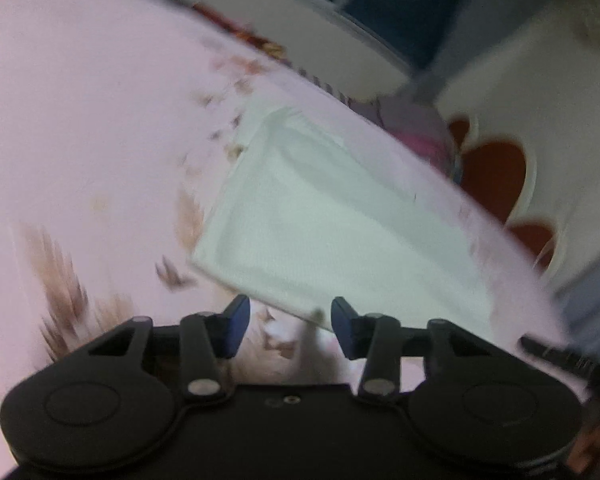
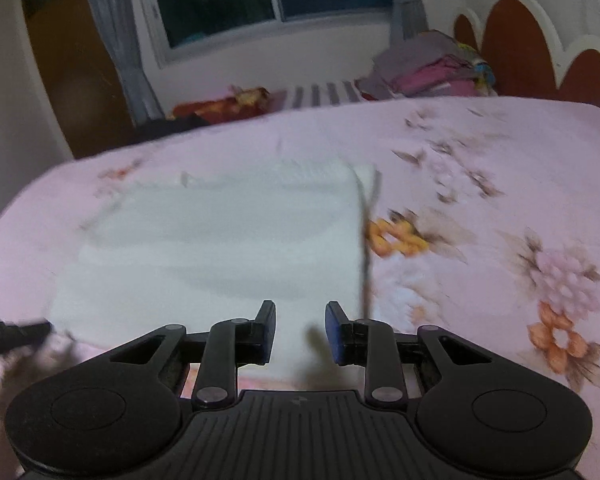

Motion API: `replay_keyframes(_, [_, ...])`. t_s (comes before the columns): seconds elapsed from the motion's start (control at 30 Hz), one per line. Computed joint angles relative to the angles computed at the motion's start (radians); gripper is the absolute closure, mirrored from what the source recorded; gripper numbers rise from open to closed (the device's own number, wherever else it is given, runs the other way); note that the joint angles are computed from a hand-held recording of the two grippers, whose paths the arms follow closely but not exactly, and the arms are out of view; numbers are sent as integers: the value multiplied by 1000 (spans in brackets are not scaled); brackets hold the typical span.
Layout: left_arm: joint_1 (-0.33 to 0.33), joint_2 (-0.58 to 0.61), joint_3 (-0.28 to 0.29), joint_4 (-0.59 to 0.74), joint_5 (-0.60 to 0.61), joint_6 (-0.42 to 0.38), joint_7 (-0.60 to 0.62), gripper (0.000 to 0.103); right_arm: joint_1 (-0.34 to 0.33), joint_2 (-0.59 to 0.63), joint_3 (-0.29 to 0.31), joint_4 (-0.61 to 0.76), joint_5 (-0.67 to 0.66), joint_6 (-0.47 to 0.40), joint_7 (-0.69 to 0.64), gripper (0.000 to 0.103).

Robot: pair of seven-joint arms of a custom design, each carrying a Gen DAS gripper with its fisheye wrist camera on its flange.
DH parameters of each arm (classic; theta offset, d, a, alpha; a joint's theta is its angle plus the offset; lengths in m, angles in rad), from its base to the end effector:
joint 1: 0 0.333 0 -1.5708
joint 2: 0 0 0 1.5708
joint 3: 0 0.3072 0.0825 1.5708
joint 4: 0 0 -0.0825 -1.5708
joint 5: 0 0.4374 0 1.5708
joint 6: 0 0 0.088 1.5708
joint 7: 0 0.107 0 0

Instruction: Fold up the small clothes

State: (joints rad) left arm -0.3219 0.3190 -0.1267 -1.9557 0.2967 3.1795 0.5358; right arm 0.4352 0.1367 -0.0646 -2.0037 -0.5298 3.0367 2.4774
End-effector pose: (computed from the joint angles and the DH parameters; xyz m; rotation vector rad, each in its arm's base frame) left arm 0.6195 -0.3210 0.3814 -2.1951 1.6016 -1.3104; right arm 0.6093 0.2797 0.4526 -1.5876 1.6353 -0.5098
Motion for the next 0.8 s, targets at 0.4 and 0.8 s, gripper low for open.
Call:
replay_keyframes(0.4, [-160, 191, 177, 136, -264, 213, -115, 74, -52, 299, 136, 390, 395, -69, -388, 103])
replay_keyframes(0.8, [-87, 294, 111, 279, -279, 174, -90, 93, -29, 609, 151, 811, 623, -253, -583, 103])
